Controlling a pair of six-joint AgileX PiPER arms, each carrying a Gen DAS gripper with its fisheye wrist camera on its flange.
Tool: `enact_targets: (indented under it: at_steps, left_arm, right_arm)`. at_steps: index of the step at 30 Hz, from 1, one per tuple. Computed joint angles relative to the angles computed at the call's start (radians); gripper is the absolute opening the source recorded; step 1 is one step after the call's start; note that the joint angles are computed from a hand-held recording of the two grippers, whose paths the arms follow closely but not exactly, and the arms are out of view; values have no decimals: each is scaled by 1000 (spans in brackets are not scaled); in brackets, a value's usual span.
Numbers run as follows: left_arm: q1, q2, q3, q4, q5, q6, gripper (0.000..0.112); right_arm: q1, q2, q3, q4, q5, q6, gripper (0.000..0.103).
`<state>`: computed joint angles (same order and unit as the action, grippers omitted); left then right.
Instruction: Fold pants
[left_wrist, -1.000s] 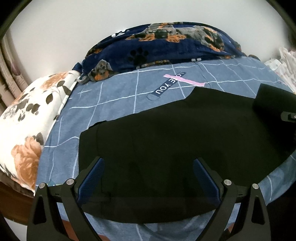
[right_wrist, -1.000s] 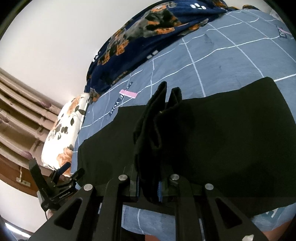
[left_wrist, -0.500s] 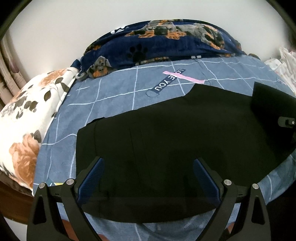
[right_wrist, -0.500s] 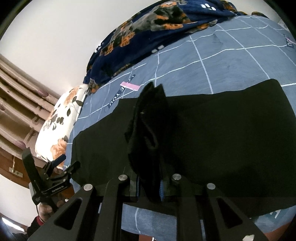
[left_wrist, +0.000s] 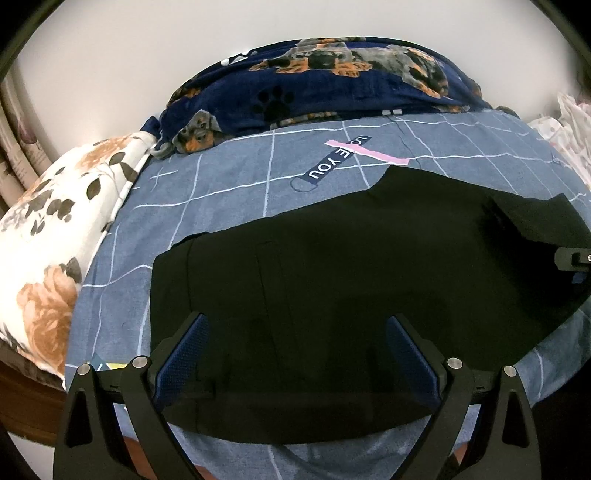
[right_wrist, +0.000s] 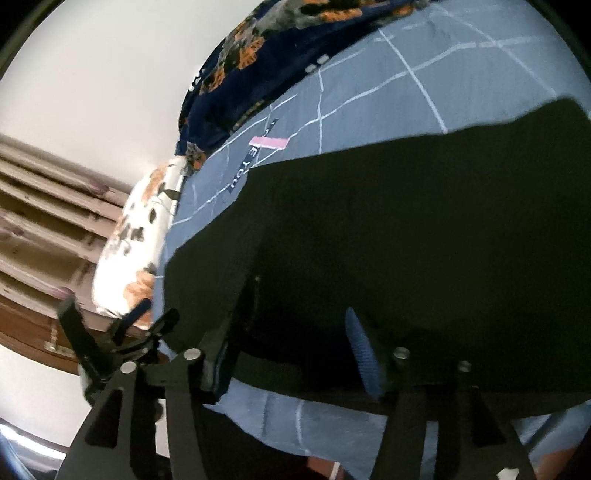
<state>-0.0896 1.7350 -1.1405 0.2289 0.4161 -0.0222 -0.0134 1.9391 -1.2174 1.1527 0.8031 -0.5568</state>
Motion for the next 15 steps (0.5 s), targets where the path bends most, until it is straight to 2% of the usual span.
enact_targets:
  at_steps: [2, 6, 10, 15]
  left_arm:
    - [0, 0, -1, -2, 0, 3, 96]
    - [0, 0, 0, 0, -4, 4, 96]
    - [-9, -11, 13, -9, -19, 7, 96]
    - [-8, -45, -9, -333, 11, 301, 96]
  right_arm:
    - [-24, 18, 21, 88, 42, -49, 62]
    - [-81, 89, 67, 272, 169, -129, 62]
    - [-88, 92, 77, 298, 191, -141, 62]
    - [-114, 101, 83, 335, 254, -139, 63]
